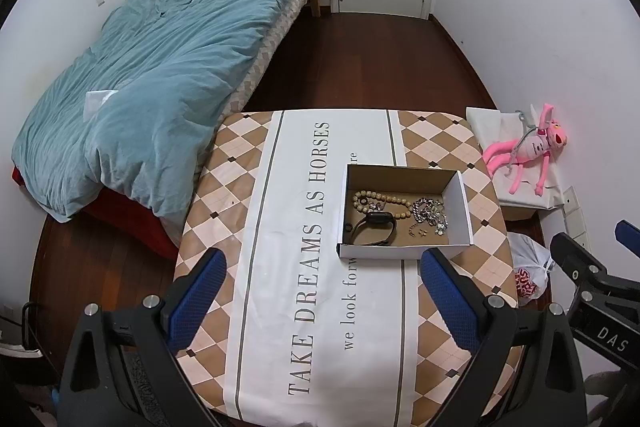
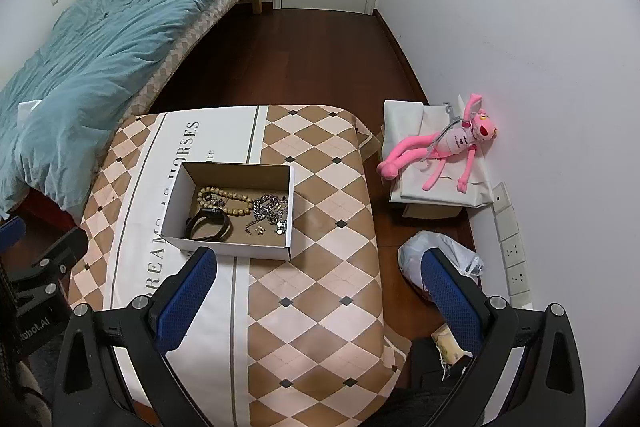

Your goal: Organize jewelry

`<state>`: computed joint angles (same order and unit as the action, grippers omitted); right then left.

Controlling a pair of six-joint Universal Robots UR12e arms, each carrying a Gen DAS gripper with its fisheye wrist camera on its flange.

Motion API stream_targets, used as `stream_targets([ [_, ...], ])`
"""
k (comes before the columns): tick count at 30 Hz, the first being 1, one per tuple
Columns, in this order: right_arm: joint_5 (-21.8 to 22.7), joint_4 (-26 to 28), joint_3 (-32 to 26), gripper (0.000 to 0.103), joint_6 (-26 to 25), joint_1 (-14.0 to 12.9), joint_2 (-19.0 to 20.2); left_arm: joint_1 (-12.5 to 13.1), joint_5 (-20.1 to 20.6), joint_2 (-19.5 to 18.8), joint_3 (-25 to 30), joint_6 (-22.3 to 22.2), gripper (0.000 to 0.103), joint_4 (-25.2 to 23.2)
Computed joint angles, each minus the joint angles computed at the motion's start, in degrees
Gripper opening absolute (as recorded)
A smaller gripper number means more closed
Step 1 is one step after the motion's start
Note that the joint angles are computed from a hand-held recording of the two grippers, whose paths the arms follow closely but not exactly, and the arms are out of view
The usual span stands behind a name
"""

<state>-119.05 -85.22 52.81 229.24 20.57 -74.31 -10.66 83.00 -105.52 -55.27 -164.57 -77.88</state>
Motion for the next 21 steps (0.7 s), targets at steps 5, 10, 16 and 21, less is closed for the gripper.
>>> stream_targets([
  [5,0.20,0.04,0.00,0.103,0.03,-0.01,0.00,0.02,-0.19,0.26,-0.40,0.09,0.099,-0.25],
  [10,0.73,-0.02,0.30,0.103,-0.08,-0.08,-0.22,0.02,-0.33,0.40,-0.58,0.36,0.099,-0.04],
  [16,0.97,-0.38,0.74,0.103,-0.21,-0.17,-0.48,0.05,-0.57,0.56,-0.75,0.65,0.099,0.25],
  [21,0.96,-0.34,0.78,0.103,-0.31,-0.20,-0.49,0.00,-0.47,0.59,-0.79,0.64,0.099,0.25],
])
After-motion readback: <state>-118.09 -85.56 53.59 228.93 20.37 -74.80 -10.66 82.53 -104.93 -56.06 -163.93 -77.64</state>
